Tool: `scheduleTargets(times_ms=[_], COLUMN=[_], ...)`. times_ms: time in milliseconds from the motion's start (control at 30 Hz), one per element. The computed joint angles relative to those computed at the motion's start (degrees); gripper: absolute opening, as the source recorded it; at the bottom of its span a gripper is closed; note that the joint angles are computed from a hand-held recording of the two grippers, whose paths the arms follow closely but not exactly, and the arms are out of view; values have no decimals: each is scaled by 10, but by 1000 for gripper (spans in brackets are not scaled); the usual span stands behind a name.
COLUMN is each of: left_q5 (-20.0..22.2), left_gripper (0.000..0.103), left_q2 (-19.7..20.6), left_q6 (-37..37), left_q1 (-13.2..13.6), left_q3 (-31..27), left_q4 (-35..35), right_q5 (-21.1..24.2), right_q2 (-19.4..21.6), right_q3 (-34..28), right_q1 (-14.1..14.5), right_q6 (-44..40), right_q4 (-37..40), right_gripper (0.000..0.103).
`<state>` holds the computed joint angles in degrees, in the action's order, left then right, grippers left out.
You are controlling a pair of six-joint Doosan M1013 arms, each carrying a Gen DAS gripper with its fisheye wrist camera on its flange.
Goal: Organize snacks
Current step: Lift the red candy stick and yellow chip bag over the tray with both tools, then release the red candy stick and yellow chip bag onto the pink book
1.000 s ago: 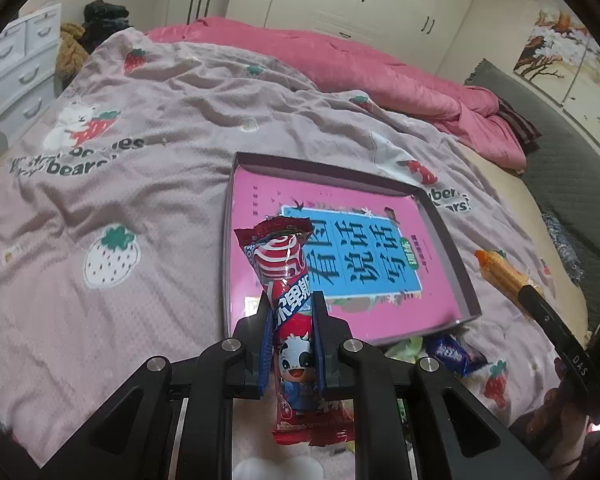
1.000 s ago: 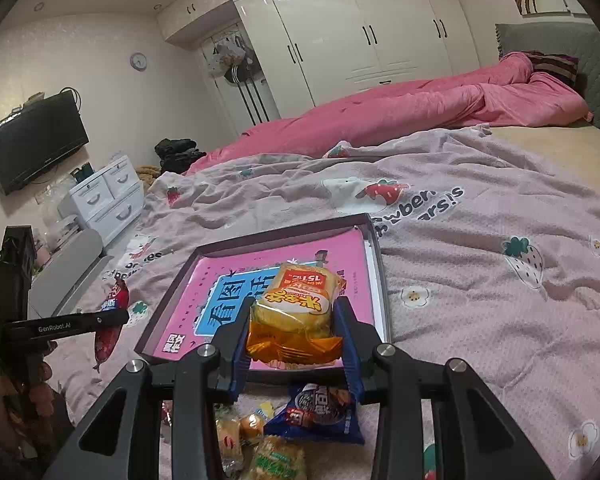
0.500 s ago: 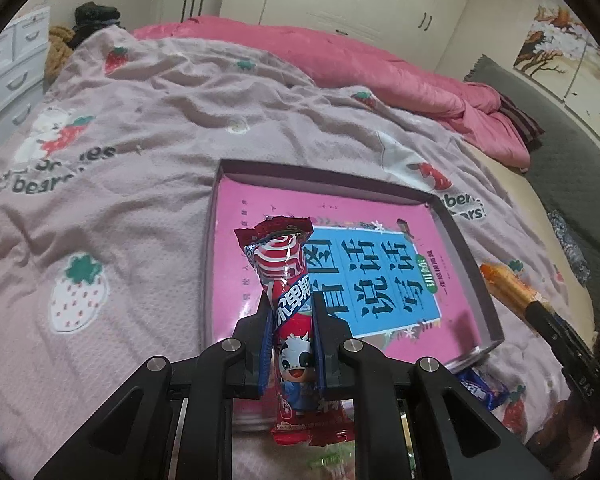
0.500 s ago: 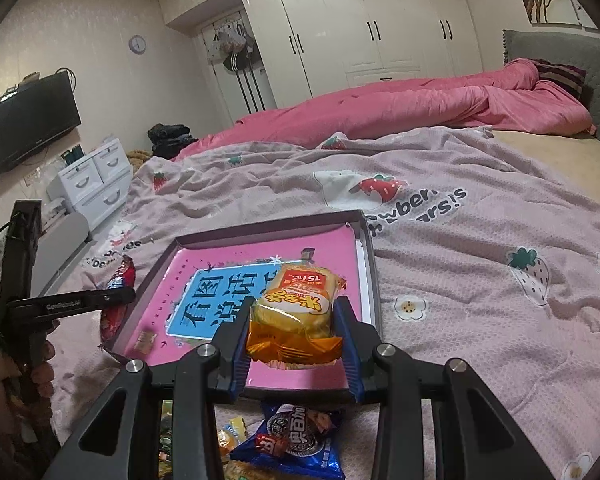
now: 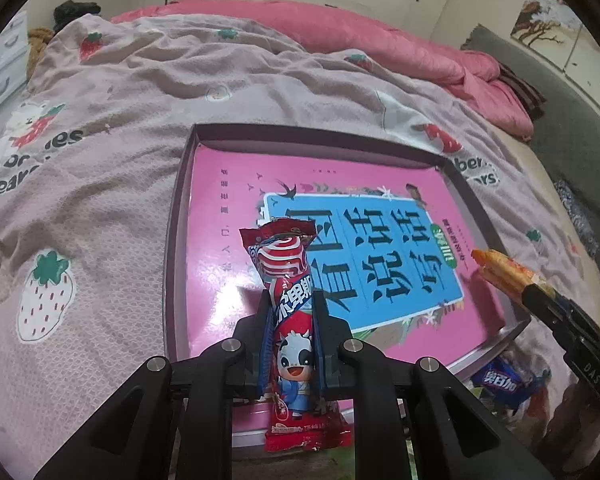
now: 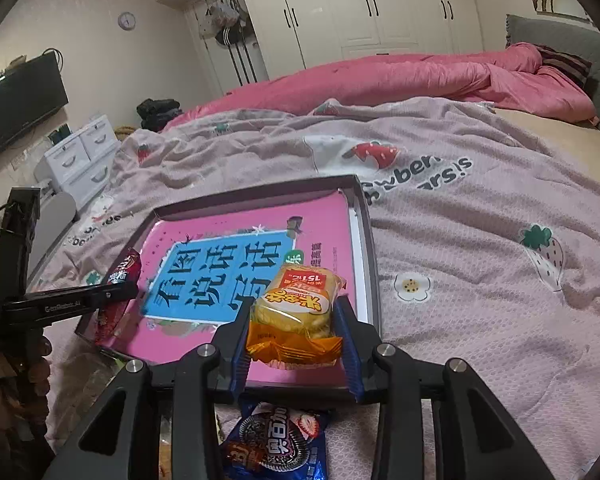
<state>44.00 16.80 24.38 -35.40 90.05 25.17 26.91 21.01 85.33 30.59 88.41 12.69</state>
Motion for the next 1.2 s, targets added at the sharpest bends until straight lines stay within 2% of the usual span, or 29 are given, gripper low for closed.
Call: scheduleTargets(times_ms=[467,933,1200], left_q5=[11,-5,-9], left_gripper=[18,23,35], left_q2=[9,0,-11], left_q6=[28,26,14], left_q1=[2,3,-1], left_q3=[-5,1,2], left_q4=[-23,-28,-10], right_q5=[41,25,17], right_q2=[20,14,9], right_q3=[-18,-12,-8], right_q1=[4,7,3], right_q6=[15,34,45], right_q4=[-34,-60,-63], right_gripper=[39,42,43])
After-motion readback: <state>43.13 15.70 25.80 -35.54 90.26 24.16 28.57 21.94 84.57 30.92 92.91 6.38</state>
